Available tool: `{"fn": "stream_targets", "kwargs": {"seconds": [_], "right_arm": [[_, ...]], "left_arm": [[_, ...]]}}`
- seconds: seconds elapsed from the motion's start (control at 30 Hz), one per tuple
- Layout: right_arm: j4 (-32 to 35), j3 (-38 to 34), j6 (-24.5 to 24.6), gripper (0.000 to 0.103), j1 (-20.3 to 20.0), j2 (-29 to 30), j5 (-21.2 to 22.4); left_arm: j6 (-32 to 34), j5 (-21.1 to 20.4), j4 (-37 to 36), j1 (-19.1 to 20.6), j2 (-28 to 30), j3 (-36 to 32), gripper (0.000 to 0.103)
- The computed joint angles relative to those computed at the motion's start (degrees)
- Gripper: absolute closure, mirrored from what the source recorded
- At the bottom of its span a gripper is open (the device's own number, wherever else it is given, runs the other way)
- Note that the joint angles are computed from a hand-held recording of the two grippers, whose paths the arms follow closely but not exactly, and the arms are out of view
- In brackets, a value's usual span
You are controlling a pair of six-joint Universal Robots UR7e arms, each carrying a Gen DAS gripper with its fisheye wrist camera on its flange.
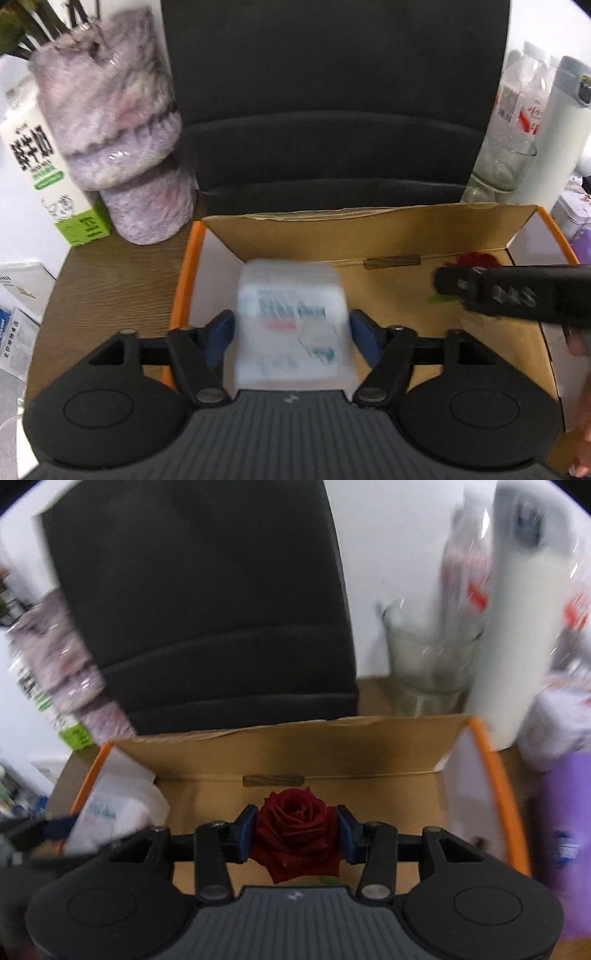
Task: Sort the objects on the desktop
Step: 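Carry both items into the red cardboard box and open both tools, then move both open tools back over the cluttered table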
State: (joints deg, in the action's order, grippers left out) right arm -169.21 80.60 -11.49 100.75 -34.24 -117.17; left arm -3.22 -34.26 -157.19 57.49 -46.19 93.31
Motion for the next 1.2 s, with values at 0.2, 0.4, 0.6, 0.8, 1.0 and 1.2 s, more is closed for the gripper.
{"fn": "stream_targets", "kwargs": {"seconds": [0.2, 0.4, 0.6, 0.8, 1.0, 1.2], "right_arm": [[0.82, -1.35, 1.76, 0.028, -0.82, 0.48, 5.58], [-5.42, 4.89, -2.42, 0.023, 1.83, -4.1, 0.62], [-10.84, 13.48, -7.59, 0.018, 3.3, -9.72, -3.75], [-15.42, 27.13, -6.98, 0.018, 4.23, -19.2, -0.99], [-22.79, 45.3, -8.7, 0.013, 3.97, -31.56, 7.6], [-33.94, 61.73, -10.6, 0.012, 2.18, -40.04, 11.72]], "left_arm": [[4.17, -2.75, -4.17, 0.54, -0.78, 0.37, 0.012], [2.67, -0.88, -4.84, -1.28, -4.61, 3.92, 0.006], [-5.66, 1.58, -0.2, -4.3, -10.31, 10.16, 0.004], [-12.78, 3.53, 0.41, -10.57, -19.16, 22.01, 0.0], [-20.25, -0.37, -1.54, -19.56, -30.45, 37.55, 0.0], [-32.59, 2.6, 2.38, -31.42, -40.31, 51.28, 0.0]]}}
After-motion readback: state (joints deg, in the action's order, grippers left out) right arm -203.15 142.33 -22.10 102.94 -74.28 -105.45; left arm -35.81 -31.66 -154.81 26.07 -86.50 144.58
